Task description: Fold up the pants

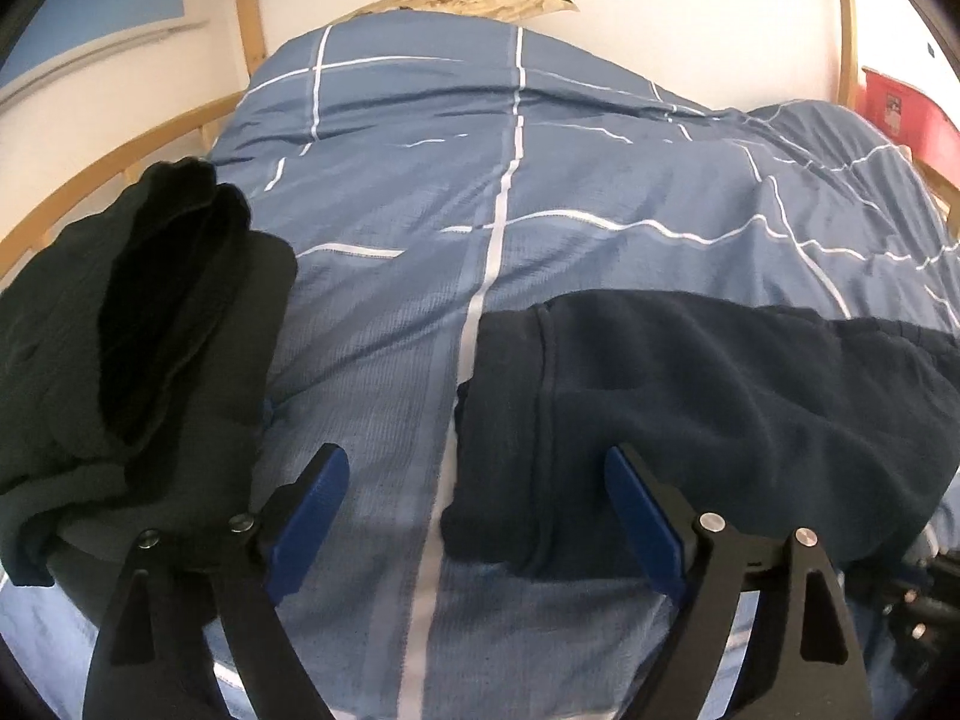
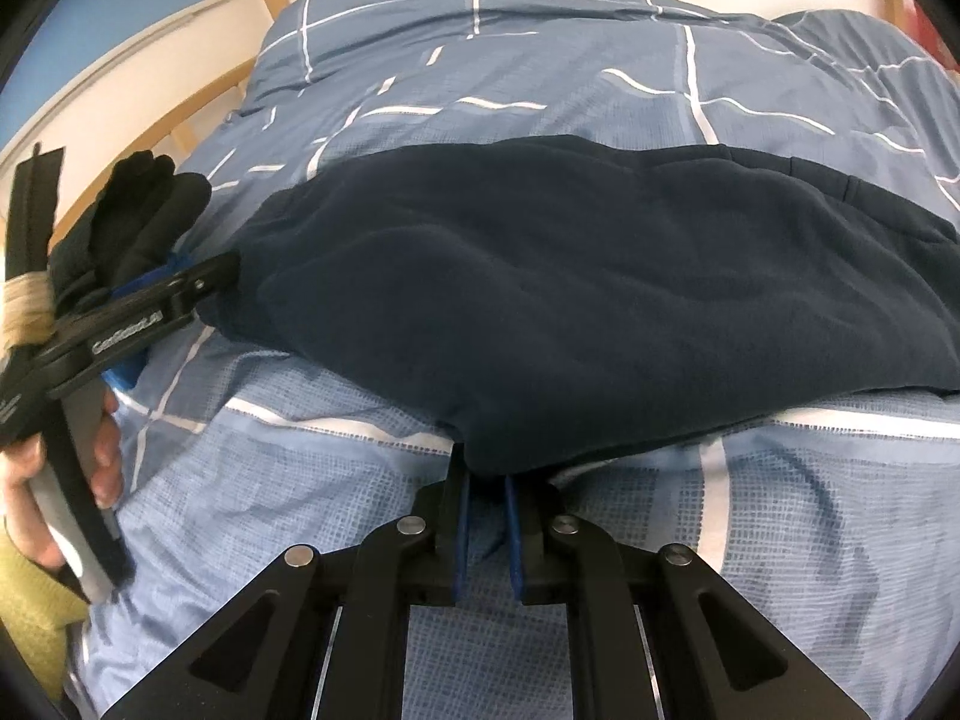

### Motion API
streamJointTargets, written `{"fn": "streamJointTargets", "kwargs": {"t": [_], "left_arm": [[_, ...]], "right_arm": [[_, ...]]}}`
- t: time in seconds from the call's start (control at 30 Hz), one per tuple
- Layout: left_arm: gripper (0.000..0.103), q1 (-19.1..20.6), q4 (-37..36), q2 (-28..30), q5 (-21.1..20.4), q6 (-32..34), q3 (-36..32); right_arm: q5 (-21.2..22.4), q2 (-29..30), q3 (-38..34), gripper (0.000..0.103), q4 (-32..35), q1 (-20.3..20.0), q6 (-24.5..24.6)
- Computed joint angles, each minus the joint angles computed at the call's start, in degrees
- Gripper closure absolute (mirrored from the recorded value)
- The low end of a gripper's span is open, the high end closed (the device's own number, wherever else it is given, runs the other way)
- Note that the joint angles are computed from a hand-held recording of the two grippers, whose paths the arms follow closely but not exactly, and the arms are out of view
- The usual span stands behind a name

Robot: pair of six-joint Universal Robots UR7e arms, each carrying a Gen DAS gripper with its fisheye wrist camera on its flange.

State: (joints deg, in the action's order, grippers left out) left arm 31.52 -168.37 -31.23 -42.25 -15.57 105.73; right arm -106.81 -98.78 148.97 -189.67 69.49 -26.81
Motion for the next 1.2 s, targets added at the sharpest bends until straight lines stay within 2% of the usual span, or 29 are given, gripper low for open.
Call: {"fn": "streamJointTargets", "kwargs": {"t": [0.03, 0.07, 0.1, 0.13, 0.2, 0.27, 0.3, 0.43, 0.5, 0.53, 0.57, 0.6, 0.63, 0.67, 0.7, 0.87, 0.93, 1.0, 1.07, 1.13, 1.2], "left_arm": [[0.021, -0.02, 0.5, 0.06, 0.03, -0.13, -0.27], [0.044, 0.08, 0.26, -0.02, -0.55, 0.18, -0.19], [0.059, 0.58, 0.07, -0.35, -3.0, 0.86, -0.16], [0.081, 1.21, 2.14, -0.83, -5.83, -0.08, -0.54], [0.085, 1.11, 2.35, -0.72, -5.6, -0.14, -0.52], [0.093, -0.16, 0.88, -0.53, -2.22, 1.09, 0.53], [0.093, -0.93, 0.85, -0.46, 0.41, 1.17, 1.06], [0.093, -0.43, 2.78, -0.13, 0.95, 0.8, 0.98], [0.086, -0.7, 2.09, 0.16, 1.99, 1.31, 0.98], [0.072, -1.07, 2.86, 0.08, 3.39, 0.49, 0.95], [0.048, -1.56, 3.71, -0.06, 5.27, -0.24, 1.01], [0.038, -1.98, 3.37, -0.1, 6.73, -0.08, 1.24], [0.031, -2.69, 0.89, -0.24, 8.31, 1.47, 2.12], [0.031, -3.17, -0.95, -0.6, 8.72, 2.93, 2.8], [0.031, -3.79, -2.51, -1.4, 8.35, 4.46, 3.69], [0.03, -5.69, -4.57, -4.21, 4.18, 7.72, 5.54], [0.03, -6.76, -6.97, -4.04, 2.21, 11.92, 5.24], [0.03, -7.09, -8.55, -3.3, -1.18, 18.17, 3.78], [0.03, -6.9, -7.55, -2.76, -6.25, 24.56, 1.22], [0.03, -6.19, -6.12, -1.49, -11.19, 31.61, -2.23], [0.03, -5.98, -4.34, 0.37, -13.0, 37.19, -5.75]], "right_arm": [[0.12, -0.05, -0.05, 0.091, 0.08, -0.08, 0.01], [0.17, -0.04, -0.1, 0.091, 0.11, -0.09, 0.16], [0.34, -0.09, -0.1, 0.091, 0.11, -0.17, 0.21], [0.48, -0.2, 0.03, 0.091, 0.02, -0.28, 0.18], [0.85, -0.45, 0.22, 0.091, -0.14, -0.58, 0.1], [1.31, -0.7, 0.42, 0.091, -0.42, -0.93, -0.12], [1.63, -0.94, 0.63, 0.091, -0.57, -1.13, -0.05], [1.2, -0.55, 0.88, 0.091, -1.48, -1.02, -0.4], [0.34, 0.14, 0.98, 0.091, -2.73, -0.44, -0.98], [0.31, 0.17, 1.08, 0.091, -3.09, -0.4, -1.2], [0.39, 0.02, 1.16, 0.091, -3.16, -0.45, -1.2], [0.51, -0.27, 1.32, 0.09, -3.11, -0.43, -1.03], [0.49, -0.9, 1.43, 0.084, -2.41, -0.41, -0.69], [-0.14, -1.78, 1.42, 0.08, -0.85, 0.01, 0.05], [-0.47, -2.68, 1.61, 0.071, 0.07, 0.4, 0.32], [-3.93, -6.64, 4.2, 0.065, -3.84, 3.17, -0.49], [-3.63, -10.67, 4.58, 0.064, -2.75, 2.75, -1.17], [-6.36, -12.74, 2.97, 0.064, -1.37, 3.74, -3.45], [-9.88, -13.3, -0.15, 0.064, -0.69, 4.99, -6.92], [-11.05, -14.0, -4.69, 0.064, 6.12, 5.53, -10.87], [-12.28, -12.68, -9.0, 0.064, 10.93, 6.46, -14.94]]}}
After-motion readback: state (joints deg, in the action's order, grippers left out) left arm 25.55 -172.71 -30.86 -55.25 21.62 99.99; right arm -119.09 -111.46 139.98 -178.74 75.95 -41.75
